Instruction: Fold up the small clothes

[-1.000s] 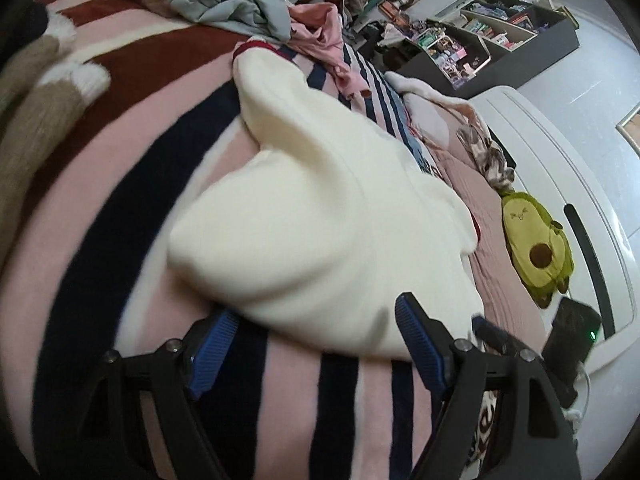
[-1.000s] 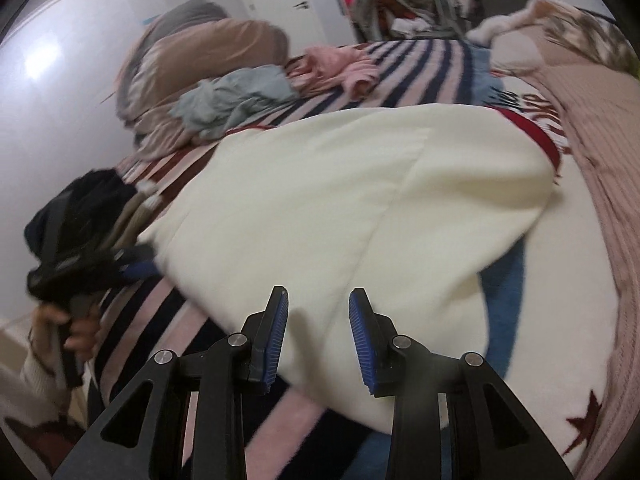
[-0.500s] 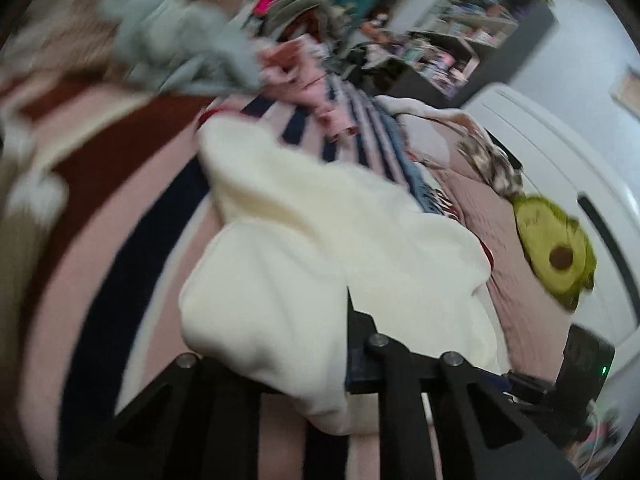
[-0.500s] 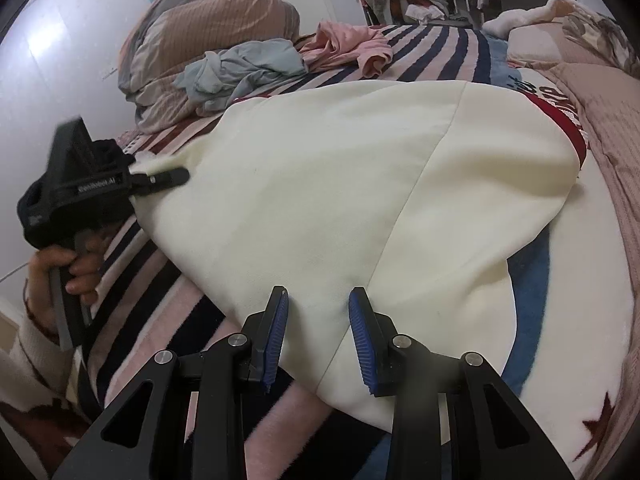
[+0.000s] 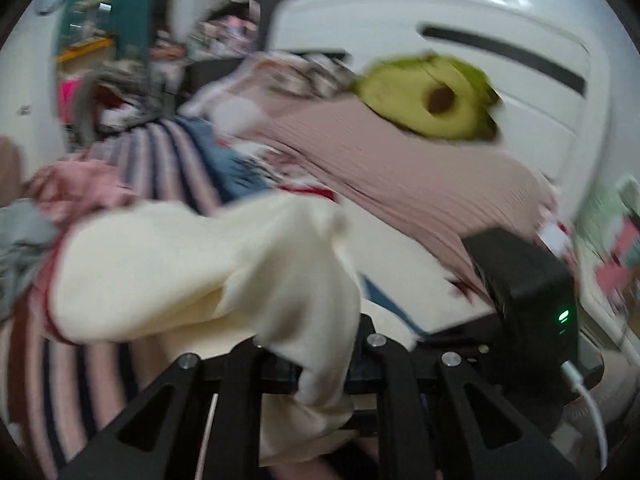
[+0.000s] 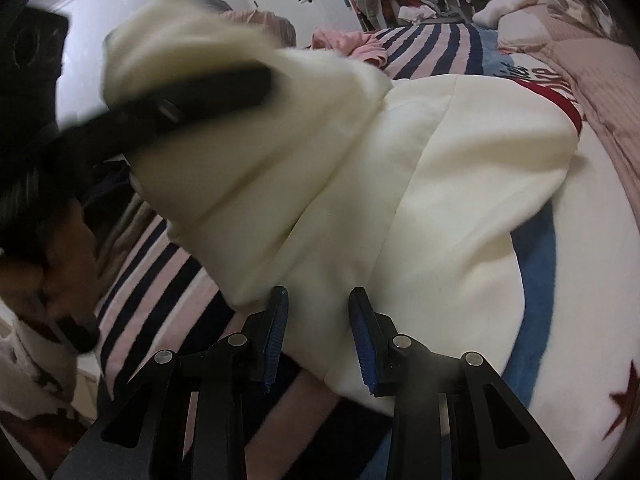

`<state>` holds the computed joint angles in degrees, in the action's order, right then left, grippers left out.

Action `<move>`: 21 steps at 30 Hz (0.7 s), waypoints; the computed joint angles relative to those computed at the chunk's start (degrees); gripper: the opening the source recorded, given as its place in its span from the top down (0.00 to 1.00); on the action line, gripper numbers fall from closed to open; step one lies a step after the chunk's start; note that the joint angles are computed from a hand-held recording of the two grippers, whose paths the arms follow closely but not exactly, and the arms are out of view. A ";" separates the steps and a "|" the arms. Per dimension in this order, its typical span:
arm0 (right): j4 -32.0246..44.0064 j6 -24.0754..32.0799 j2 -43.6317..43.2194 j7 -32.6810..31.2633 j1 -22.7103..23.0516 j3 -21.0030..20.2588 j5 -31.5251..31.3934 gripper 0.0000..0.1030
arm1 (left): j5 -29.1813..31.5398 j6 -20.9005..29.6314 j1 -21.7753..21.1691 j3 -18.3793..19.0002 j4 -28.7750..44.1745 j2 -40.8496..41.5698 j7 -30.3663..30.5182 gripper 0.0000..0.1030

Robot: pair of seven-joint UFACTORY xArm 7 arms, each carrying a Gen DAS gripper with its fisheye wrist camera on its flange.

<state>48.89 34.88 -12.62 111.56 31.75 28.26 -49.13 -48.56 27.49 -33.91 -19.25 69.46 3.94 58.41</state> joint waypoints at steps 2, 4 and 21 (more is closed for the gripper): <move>-1.22 1.41 -2.03 0.59 0.82 0.63 1.40 0.76 | 2.48 1.35 -0.85 -0.55 -0.05 0.88 -1.07 0.89; -2.65 4.64 -4.92 0.61 1.97 1.88 4.65 0.75 | 4.68 2.20 -1.43 -0.86 -0.07 2.22 -3.18 0.89; 2.28 38.30 -17.34 -3.19 1.79 10.72 16.94 0.73 | -10.51 16.93 2.10 3.92 -4.79 -8.83 2.56 0.38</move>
